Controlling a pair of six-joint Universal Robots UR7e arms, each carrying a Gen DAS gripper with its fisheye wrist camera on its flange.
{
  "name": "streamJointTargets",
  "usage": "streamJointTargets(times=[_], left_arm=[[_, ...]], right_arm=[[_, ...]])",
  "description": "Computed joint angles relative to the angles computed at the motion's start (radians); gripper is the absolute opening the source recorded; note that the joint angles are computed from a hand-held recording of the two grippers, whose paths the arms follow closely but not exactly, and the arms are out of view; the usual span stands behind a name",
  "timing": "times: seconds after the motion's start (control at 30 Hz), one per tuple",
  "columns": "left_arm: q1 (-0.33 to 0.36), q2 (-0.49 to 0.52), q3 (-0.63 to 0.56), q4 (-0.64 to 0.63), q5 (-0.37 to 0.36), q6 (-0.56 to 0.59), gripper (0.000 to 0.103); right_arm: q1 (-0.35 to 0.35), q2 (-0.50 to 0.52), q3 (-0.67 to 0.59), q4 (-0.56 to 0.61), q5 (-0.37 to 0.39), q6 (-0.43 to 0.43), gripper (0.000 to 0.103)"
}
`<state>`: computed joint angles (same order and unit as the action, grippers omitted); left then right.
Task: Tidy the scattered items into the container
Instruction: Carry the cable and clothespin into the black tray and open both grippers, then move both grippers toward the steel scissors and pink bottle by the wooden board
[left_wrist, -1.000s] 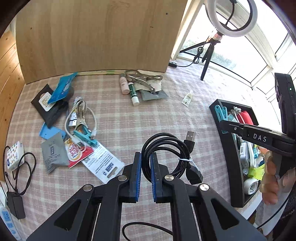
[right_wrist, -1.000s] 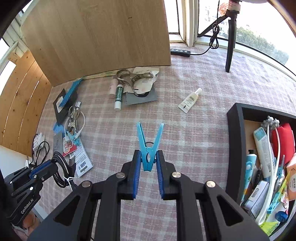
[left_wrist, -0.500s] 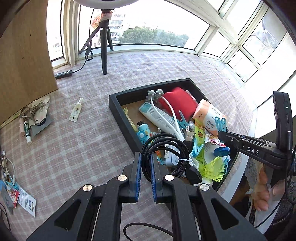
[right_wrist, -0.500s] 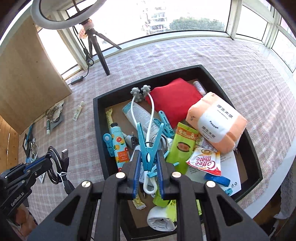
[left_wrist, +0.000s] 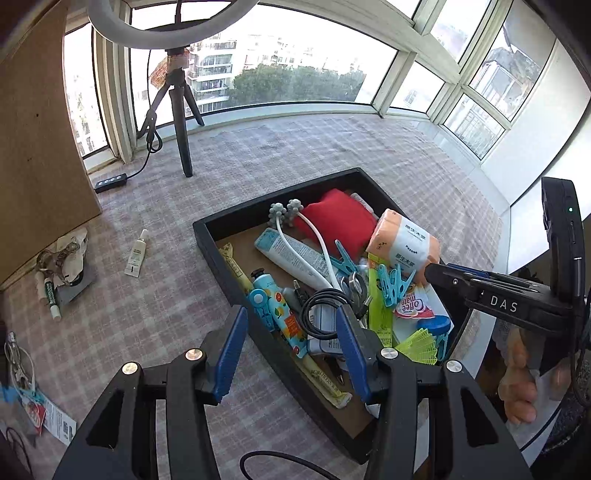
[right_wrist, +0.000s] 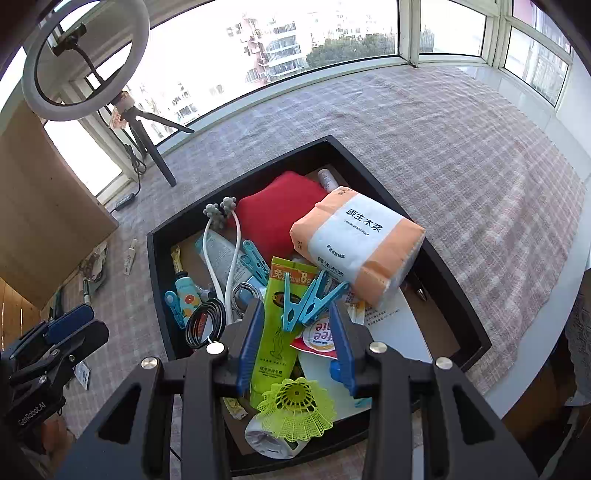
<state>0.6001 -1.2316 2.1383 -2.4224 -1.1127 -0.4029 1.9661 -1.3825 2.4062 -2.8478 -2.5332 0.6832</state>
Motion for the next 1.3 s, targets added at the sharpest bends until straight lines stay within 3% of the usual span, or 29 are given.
streamJointTargets(times=[0.5, 0.77, 0.97, 1.3], left_arm=[[0.222, -0.196, 0.01, 0.178, 0.183, -0.144, 0.048], [0.373, -0.22, -0.089, 0.239, 0.277, -0.134, 0.048], [0.479, -0.125, -0.213, 0.24, 0.253, -0.076, 0.045], [0.593, 0.009, -0.343, 0.241, 0.163, -0.005, 0.045]], right_arm=[[0.022, 0.294, -0.23, -0.044, 0.114, -0.282, 0.036], [0.034, 0.472, -0.437, -0.019, 0.207, -0.501, 0.038], [0.039, 0.634, -0.689, 0.087, 0.293, -0.732, 0.041], [-0.012, 0.927, -1.155, 0.385, 0.345, -0.921, 0.041]])
